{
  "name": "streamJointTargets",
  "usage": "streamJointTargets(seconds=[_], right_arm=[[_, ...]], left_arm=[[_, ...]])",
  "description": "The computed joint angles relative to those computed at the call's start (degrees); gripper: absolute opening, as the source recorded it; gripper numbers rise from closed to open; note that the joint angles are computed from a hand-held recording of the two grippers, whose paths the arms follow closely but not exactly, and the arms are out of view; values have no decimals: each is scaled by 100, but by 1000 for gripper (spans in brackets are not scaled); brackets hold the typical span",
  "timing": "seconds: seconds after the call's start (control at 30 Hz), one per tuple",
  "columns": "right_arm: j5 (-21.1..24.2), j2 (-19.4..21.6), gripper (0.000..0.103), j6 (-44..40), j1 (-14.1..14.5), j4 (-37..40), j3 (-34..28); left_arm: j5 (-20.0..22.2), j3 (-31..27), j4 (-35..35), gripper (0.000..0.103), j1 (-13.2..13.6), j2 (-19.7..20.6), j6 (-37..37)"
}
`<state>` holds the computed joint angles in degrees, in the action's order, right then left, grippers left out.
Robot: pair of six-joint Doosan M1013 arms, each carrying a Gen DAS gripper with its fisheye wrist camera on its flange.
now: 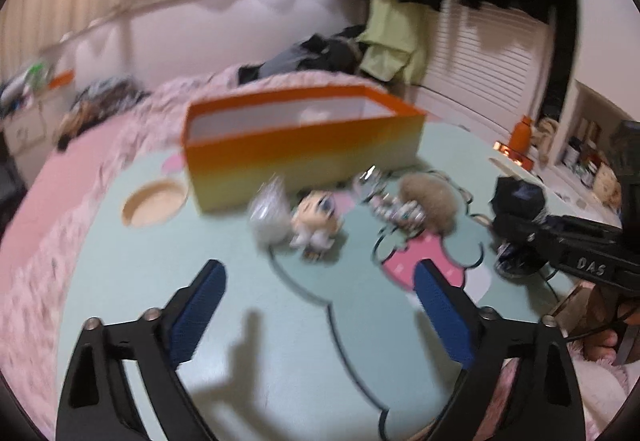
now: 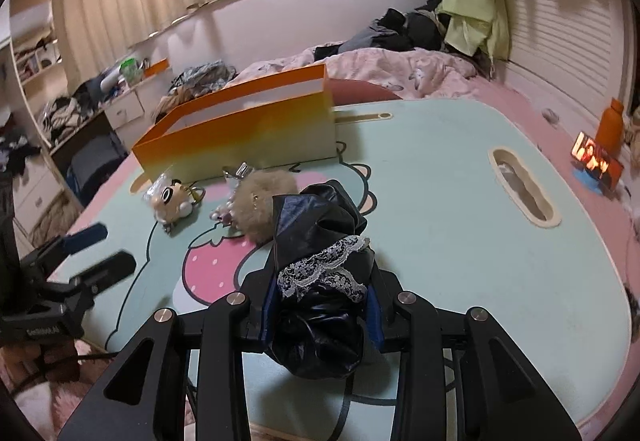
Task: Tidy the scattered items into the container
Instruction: 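Grasp the pearl-bead keychain with the left tool while the right tool holds the lace pouch, then drop the bead keychain into the box with the left tool while the right tool drops the lace pouch in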
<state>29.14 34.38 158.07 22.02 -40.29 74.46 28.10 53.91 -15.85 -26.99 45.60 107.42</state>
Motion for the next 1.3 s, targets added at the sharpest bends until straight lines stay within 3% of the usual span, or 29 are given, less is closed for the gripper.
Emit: streamJointTargets(seconds=[0.17,0.23,0.3,0.37,0.43,0.53,0.57,0.83,0.93,1.3], right_arm=[[-102,-12,36,-111,-57,294,15],[-138,-20,36,-66,-58,280,36],[-184,-34,36,-53,-70,316,66],[-236,-38,36,-131,-92,436,77],[-264,-38,36,-162,-107,520,84],[-321,-50,36,-244,-128,649,112],[-319,-49,36,-265,-131,680,109],[-352,-55,36,-344,-144,754,116],[-347,-53,36,-352,-144,754,113],[-364,-57,36,-333,-142,749,124]], left_arm=[[1104,-953,-654,62,-40,428,860],[1473,-1341,-686,56,-84,623,937],[1590,-1568,-458,50,-138,746,806],[1845,-1887,-215,33,-179,921,598],[2304,-2329,-104,23,-183,1149,367],[2710,-2728,-43,21,-183,1374,220],[2541,-2599,-19,23,-193,1319,241],[2638,-2744,-142,23,-177,1397,107],[2373,-2472,-283,19,-166,1258,233],[1814,-1417,-1438,18,28,648,1126]])
